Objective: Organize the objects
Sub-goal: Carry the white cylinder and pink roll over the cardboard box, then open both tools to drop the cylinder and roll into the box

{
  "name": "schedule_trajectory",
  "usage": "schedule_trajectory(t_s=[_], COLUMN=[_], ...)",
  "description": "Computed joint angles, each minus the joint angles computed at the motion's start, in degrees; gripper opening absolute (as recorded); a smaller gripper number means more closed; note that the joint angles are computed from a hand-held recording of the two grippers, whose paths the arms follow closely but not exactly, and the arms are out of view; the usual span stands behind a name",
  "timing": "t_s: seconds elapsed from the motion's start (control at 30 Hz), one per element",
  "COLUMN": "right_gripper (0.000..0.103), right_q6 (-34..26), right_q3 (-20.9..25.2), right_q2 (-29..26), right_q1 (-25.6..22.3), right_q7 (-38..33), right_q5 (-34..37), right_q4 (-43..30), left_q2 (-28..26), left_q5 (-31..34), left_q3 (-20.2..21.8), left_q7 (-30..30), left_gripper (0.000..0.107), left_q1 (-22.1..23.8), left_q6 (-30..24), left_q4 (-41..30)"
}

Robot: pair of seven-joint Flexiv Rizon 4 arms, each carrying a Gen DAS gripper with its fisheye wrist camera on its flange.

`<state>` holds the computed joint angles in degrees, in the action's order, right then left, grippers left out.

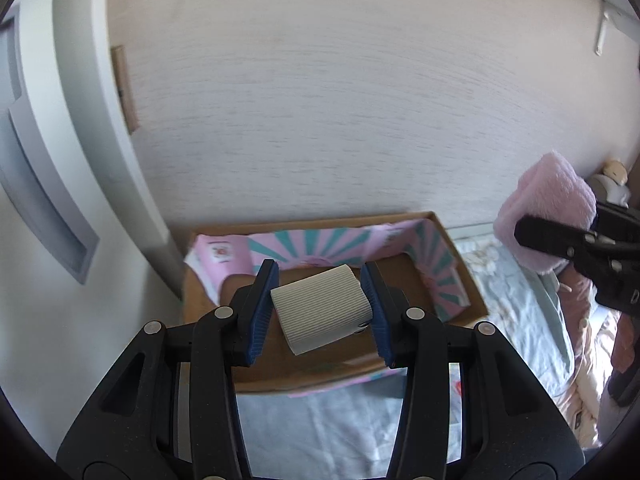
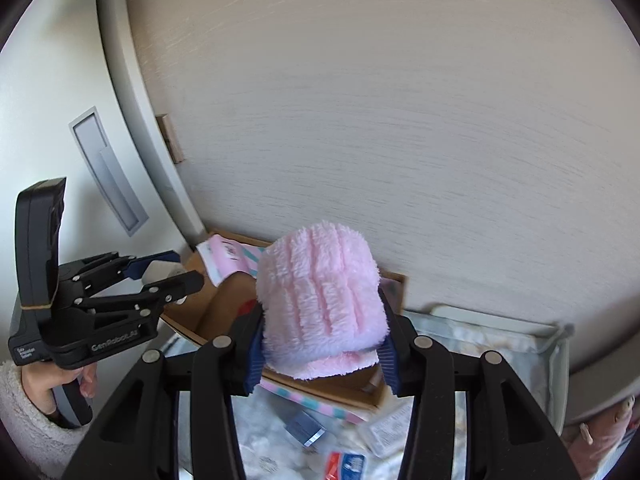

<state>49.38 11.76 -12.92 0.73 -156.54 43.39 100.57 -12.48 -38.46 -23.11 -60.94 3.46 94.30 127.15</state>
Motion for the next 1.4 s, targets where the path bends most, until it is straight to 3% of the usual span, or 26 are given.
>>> schedule_trajectory(t_s=[0.07,0.33,0.83,1.07,1.4], right_gripper=[0.043,0.043,0.043,0.043,0.043], right_q6=[0.8,4.2,9.6,10.9,9.3], right_q3=[0.3,1.5,2.9,3.7,6.2], right_q2=[-0.8,-6.0,-18.8,-22.2,-23.4], right_q1=[1.3,4.4,6.8,6.2,4.1], right_q7=[1.0,7.4,22.0,24.3,23.1], right_q5=[-1.2,-7.8,-27.7,-33.8,-34.9], right_q4=[-0.1,-1.0,-1.6,-1.3,-2.8], left_q2=[-0.6,-5.9,-17.5,-20.2,-20.5], left_q5=[-0.8,2.7,12.5,15.5,16.1], left_q3=[-0.9,4.9,12.5,14.5,14.2], left_q7=[1.0,1.2,-2.4,-4.8,-5.7], left_gripper=[0.039,0.039,0.039,0.039,0.040], left_q1=[1.6,-0.1,-4.1,-5.4,-5.1], left_q6=[-0.4,-5.4,-15.2,-19.0,-21.0], left_q4=[-0.5,-5.6,-16.7,-19.0,-20.3])
